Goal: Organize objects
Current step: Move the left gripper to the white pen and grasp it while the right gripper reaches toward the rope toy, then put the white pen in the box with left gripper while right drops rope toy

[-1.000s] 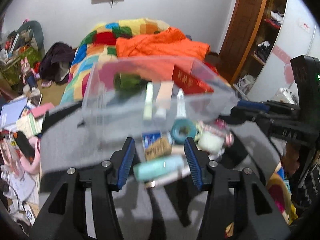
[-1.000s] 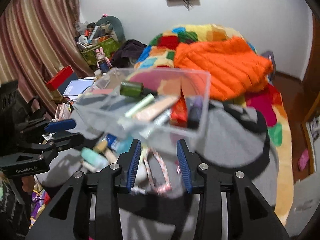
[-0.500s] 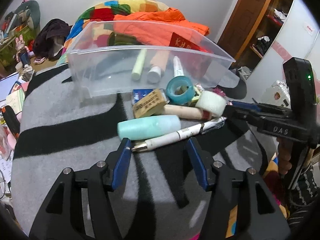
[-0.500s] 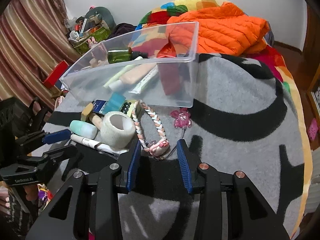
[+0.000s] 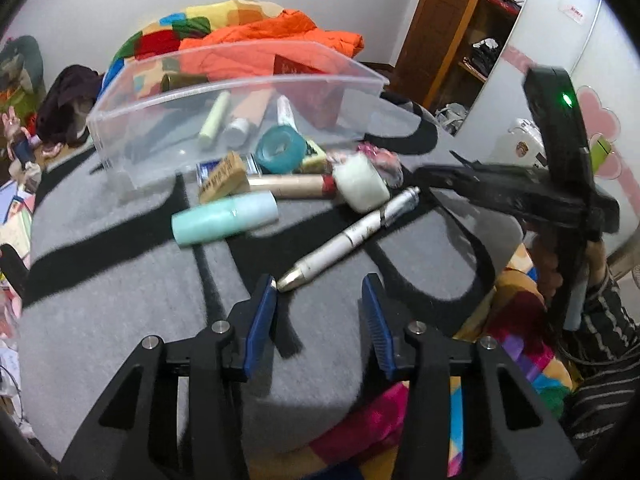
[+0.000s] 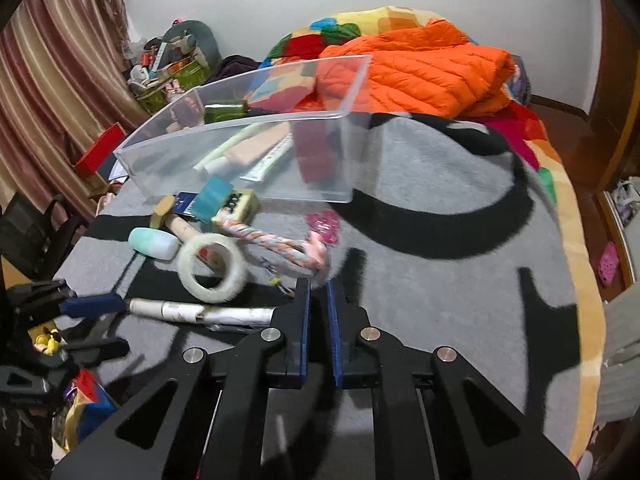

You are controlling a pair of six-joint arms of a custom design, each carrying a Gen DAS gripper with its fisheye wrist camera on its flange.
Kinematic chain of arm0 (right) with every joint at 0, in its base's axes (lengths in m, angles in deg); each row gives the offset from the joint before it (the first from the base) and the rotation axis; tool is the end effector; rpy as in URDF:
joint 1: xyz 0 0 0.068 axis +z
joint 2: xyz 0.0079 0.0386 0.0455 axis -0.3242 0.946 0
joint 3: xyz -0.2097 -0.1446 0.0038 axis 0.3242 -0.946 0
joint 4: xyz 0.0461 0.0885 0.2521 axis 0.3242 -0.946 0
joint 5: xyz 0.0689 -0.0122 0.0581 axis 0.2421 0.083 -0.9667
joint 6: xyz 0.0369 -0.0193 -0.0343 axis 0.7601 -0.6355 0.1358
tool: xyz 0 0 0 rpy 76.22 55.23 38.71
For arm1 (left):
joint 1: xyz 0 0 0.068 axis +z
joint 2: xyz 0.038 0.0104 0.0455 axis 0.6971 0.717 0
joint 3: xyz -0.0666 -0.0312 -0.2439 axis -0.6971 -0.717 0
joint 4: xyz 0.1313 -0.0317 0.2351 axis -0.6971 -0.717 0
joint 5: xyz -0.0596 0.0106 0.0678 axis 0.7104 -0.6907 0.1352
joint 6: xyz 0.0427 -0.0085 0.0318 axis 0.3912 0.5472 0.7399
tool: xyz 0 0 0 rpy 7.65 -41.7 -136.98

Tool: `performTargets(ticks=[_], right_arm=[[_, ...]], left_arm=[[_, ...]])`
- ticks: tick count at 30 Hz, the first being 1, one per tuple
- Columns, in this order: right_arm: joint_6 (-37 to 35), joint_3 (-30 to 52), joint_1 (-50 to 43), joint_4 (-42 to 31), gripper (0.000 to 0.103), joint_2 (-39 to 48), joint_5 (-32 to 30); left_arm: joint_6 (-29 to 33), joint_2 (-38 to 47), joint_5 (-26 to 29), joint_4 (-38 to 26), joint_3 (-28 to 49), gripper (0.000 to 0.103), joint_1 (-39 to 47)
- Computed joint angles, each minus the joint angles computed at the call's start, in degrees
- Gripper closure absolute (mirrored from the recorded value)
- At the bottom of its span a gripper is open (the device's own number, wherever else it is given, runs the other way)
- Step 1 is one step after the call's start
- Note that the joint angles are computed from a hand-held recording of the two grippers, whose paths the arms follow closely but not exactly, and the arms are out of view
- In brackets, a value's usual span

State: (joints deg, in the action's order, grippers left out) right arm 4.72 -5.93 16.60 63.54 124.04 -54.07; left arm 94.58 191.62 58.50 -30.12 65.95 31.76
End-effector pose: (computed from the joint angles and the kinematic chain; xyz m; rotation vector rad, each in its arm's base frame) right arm 0.3068 0.2161 0.0113 -0.1771 2.5009 0.3740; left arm 0.2663 -0.0693 0.0240 0.5553 2.5091 -0.4096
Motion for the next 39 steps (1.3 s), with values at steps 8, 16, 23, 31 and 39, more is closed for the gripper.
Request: performTargets(ticks=[8,16,23,31,39], right_arm=[[-0.5,-3.5,-1.6,0.1,0.095,-4.0,-0.7],[-3.1,5.7,-0.5,-4.6,0.078,1.8,-2.2],[-3.6,11.4,-0.9,-5.7,0.078,6.1,-5.1],[-2.5,11.6,-2.0,-6.1,0.078,5.5,-6.6],[-1.9,13.5,-2.3,-7.1,0.078,6.4,-5.6]], left_arm=[[6.3,5.3,-1.7,-3.9,8.2,0.058,-3.4],[7.1,9.6,-2.2,-0.1,8.9,0.072,-5.5],[6.2,7.5,-1.9,3.5,4.2,0.09,-4.9],[5.8,5.4,-0.7,3.1,1.6,0.092,-4.8],[3.9,10.4,-2.0,3.4,7.7,0.091,-7.8]])
